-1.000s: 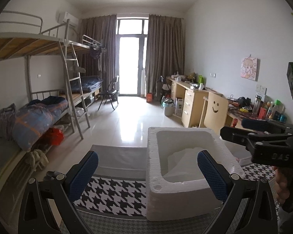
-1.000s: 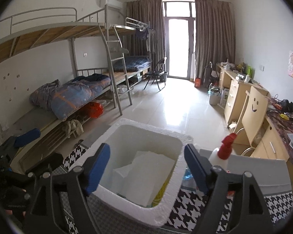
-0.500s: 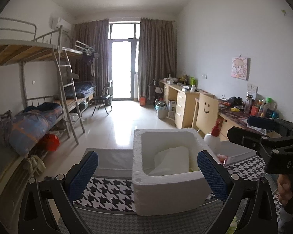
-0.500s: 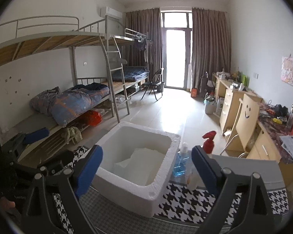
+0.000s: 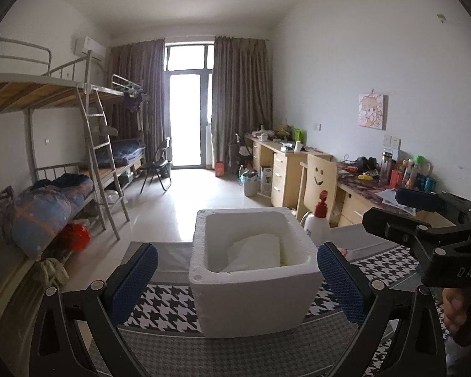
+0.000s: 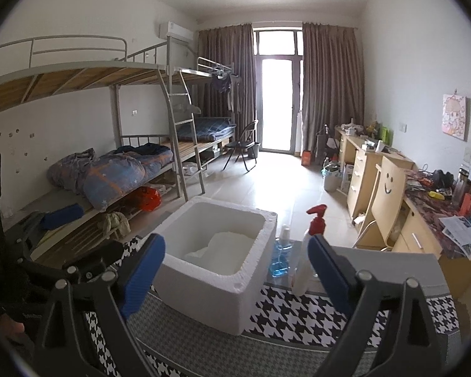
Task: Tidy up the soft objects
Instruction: 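Withdraw both grippers from the foam box back over the table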
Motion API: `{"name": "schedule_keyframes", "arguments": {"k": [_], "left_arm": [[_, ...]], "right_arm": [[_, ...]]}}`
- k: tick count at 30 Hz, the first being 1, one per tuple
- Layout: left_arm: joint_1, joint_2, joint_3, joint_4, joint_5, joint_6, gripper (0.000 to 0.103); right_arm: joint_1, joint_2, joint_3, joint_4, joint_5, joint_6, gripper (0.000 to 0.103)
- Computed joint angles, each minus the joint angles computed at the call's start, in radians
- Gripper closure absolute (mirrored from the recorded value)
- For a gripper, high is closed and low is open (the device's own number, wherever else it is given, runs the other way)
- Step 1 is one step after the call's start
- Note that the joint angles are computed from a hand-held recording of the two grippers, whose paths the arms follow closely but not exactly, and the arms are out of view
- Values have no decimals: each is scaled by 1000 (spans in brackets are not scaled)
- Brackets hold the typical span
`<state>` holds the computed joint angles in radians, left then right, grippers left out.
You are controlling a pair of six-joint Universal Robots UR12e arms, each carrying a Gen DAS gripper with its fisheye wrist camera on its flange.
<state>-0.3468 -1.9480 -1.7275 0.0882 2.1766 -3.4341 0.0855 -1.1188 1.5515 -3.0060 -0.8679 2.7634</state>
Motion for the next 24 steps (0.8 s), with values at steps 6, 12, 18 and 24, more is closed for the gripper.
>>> {"name": "schedule_keyframes", "arguments": {"k": [6,12,18,24], "left_arm": [[-13,2,-9,31,8,-6,1],[-30,-1,-11,51,8,11,1],[-49,-10,-9,58,20,16,1],[-65,-22,-5,67,30,20,1]], "right_arm": [[-19,-18,33,-34,17,16,8],[-30,-32,64,-65,-3,28,8],[-48,-43,93,-101,6,47,8],[-57,-55,120,-120,6,42,8]]}}
